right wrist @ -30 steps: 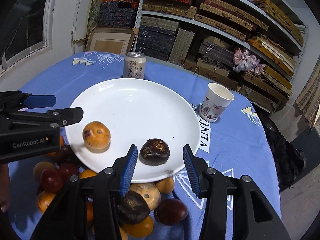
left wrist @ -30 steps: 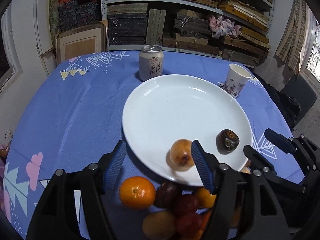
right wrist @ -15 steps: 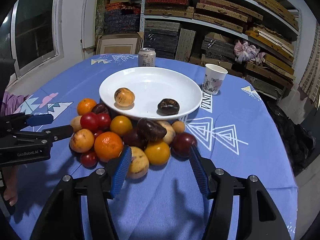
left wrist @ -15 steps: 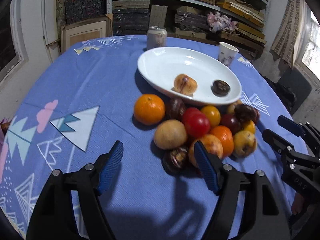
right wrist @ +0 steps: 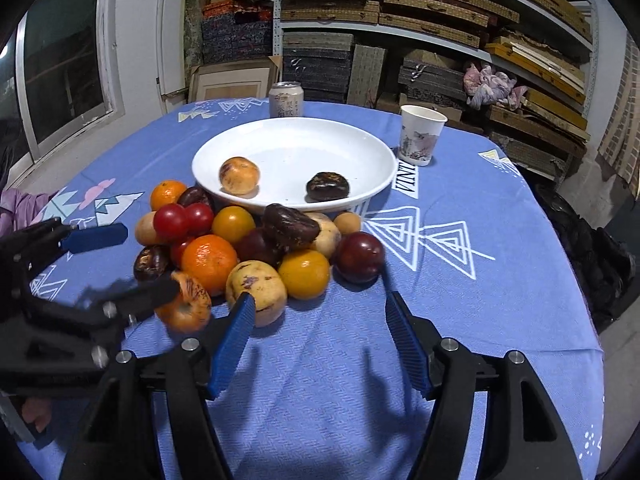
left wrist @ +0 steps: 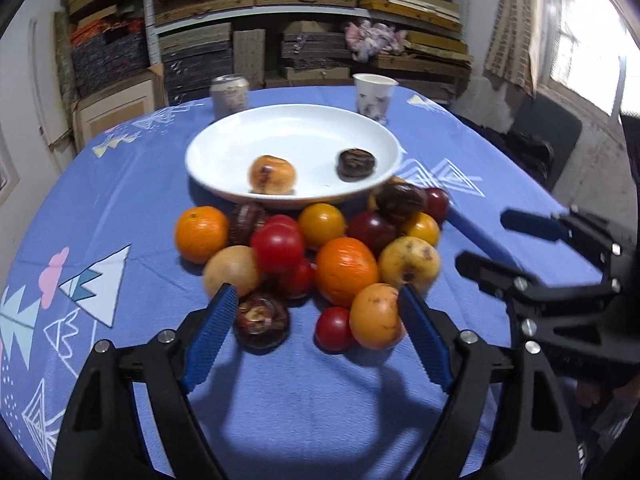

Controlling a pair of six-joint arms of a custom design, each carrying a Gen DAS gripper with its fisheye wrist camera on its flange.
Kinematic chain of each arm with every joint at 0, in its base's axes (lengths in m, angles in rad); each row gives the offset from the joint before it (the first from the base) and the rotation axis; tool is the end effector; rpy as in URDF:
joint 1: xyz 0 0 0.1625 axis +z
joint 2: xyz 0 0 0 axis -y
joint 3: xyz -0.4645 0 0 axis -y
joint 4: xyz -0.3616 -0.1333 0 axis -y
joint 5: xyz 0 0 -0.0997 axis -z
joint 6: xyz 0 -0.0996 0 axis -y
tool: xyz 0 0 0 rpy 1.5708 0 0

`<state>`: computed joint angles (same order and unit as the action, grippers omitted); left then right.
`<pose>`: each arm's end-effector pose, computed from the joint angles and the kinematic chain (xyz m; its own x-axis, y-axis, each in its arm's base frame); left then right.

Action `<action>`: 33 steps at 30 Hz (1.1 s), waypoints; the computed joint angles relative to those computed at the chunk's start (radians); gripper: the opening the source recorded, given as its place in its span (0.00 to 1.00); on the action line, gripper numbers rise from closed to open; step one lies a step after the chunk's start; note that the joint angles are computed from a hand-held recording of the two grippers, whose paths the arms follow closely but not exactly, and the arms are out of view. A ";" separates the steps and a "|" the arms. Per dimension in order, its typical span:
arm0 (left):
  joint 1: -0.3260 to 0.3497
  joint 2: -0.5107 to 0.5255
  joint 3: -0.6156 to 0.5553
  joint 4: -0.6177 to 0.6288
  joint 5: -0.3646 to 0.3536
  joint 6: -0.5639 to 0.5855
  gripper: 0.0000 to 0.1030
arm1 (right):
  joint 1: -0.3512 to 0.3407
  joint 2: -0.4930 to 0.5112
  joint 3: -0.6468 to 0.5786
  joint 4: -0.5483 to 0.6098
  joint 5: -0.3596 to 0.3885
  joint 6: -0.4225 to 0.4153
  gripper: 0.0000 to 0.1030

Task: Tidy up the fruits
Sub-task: 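Grasp the large orange fruit from the pile with the left tool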

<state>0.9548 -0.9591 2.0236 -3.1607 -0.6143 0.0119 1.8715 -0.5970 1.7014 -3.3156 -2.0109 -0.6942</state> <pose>-0.1467 -0.5788 0.2269 -0.7013 0.0069 -0.7129 0.5082 0.7061 -0.4931 0.2884 -0.6231 0.0880 -0.5701 -0.5091 0.6448 -0.7836 0.5727 -0.2407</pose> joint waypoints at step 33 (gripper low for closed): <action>0.001 -0.028 0.032 0.122 -0.146 -0.018 0.37 | -0.022 -0.016 -0.020 0.109 0.044 0.091 0.68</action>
